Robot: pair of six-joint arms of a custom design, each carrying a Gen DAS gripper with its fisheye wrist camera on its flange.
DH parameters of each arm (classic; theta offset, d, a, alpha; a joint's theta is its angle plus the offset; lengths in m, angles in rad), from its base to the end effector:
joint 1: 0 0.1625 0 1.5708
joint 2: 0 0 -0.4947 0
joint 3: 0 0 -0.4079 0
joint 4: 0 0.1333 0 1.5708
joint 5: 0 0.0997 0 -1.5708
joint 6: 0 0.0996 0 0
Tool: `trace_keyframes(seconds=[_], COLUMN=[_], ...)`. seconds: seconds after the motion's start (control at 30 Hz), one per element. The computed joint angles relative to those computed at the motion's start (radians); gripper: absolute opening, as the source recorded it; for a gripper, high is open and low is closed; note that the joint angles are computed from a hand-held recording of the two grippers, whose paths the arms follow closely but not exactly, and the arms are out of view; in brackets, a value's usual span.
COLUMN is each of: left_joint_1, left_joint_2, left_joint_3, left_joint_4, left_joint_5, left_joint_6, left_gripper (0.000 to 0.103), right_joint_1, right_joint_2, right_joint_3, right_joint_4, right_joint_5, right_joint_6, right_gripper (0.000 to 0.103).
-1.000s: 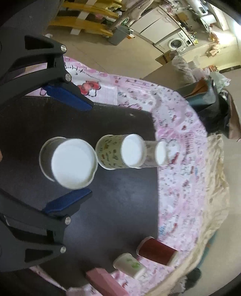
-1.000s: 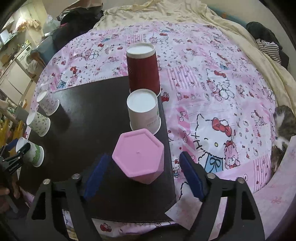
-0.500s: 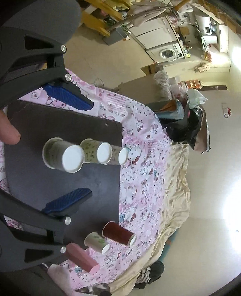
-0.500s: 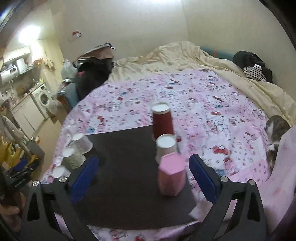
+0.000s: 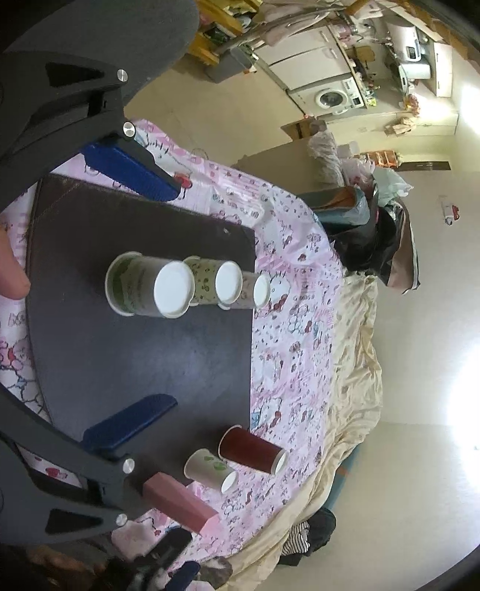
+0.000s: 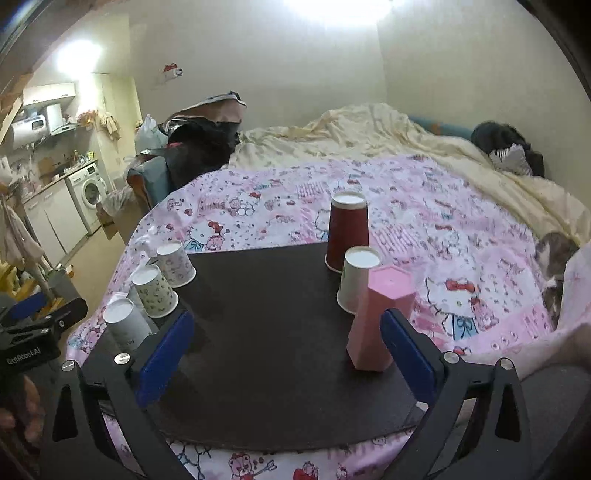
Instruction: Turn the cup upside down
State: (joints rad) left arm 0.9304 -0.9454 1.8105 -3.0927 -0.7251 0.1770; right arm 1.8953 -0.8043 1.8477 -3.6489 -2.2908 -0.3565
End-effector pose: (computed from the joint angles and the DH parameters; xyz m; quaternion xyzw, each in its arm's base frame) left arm -0.2357 -0.6642 0.2617 0.2216 0.8447 -0.3755 0.3105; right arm 0.2757 -0.6075 0.2138 0.1074 -0.8249 0.4579 0.3135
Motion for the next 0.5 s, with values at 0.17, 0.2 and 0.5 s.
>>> trace_keyframes(seconds=[0.17,0.2,0.5], left_joint_1=[-0.013,-0.015,-0.010], left_joint_2=[0.012,0.013,0.011], left_joint_3=[0.012,0.015,0.008], left_joint_4=[-0.060,-0.074,-0.056], left_joint_5=[-0.008,-0.012,-0.023], left_joint_6=[0.070,0.083,0.065], left_gripper=[0.103,0.103,0.103], right_joint_1=[0.004,0.002,-0.009], right_joint_2=[0.022,0.024,0.019], right_joint_3=[-0.008,-0.010,-0.010], right_joint_4=[-0.015,-0.007,0.014], right_joint_5=[-0.003,-0.007,-0.014], right_joint_6=[-0.035,-0.023,0.026], right_gripper=[0.103,0.103,0.103])
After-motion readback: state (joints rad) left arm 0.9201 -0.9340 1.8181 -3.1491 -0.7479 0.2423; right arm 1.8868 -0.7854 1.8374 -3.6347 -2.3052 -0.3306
